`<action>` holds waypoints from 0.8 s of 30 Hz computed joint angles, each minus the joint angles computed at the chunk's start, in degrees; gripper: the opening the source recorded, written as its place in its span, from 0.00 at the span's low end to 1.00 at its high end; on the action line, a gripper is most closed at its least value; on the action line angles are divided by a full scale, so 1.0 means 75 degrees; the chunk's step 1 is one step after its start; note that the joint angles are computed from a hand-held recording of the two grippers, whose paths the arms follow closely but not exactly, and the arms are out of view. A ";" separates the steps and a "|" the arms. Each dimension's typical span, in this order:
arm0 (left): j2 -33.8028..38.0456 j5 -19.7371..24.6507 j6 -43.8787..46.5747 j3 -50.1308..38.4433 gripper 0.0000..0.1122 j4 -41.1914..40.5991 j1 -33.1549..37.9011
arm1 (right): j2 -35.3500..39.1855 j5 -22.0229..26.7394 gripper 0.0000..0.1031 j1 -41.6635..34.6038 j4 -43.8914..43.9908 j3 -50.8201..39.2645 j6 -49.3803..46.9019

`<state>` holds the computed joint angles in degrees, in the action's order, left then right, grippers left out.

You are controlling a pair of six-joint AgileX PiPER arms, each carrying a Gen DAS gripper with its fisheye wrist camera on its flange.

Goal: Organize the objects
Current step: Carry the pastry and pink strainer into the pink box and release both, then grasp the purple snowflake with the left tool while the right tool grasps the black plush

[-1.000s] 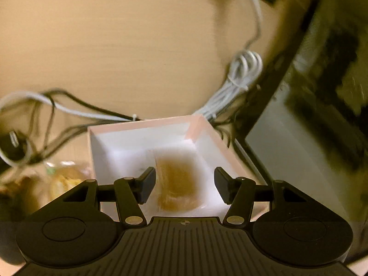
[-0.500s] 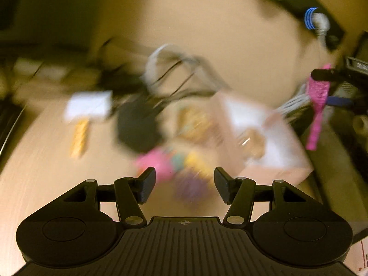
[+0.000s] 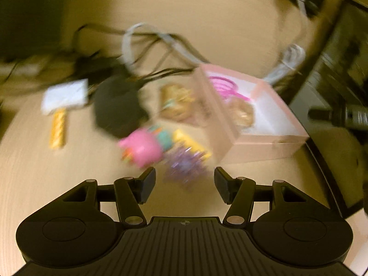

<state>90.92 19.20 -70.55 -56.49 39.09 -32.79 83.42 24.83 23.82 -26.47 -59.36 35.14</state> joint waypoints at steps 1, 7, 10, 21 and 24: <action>0.0149 0.0017 0.0362 -0.0206 0.54 -0.0082 -0.0031 | -0.0250 0.0026 1.00 0.0145 -0.0374 0.0323 0.0348; 0.1079 0.0434 0.1855 -0.1106 0.54 -0.0384 -0.0112 | -0.1221 0.0716 1.00 0.1038 -0.1817 0.1582 0.2098; 0.1405 0.0451 0.2534 -0.1249 0.55 -0.0747 0.0014 | -0.1629 0.0938 1.00 0.1239 -0.1599 0.2045 0.2266; 0.1782 0.0416 0.4062 -0.1677 0.50 -0.2117 0.0421 | -0.1726 0.1254 1.00 0.1918 -0.1443 0.2604 0.2995; 0.1355 0.0417 0.3586 -0.1208 0.50 -0.2107 0.0386 | -0.1750 0.1255 1.00 0.2059 -0.1480 0.2638 0.3041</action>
<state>101.08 22.33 -43.65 -65.55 23.29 -29.90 70.29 34.25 39.26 -37.57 -39.57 57.94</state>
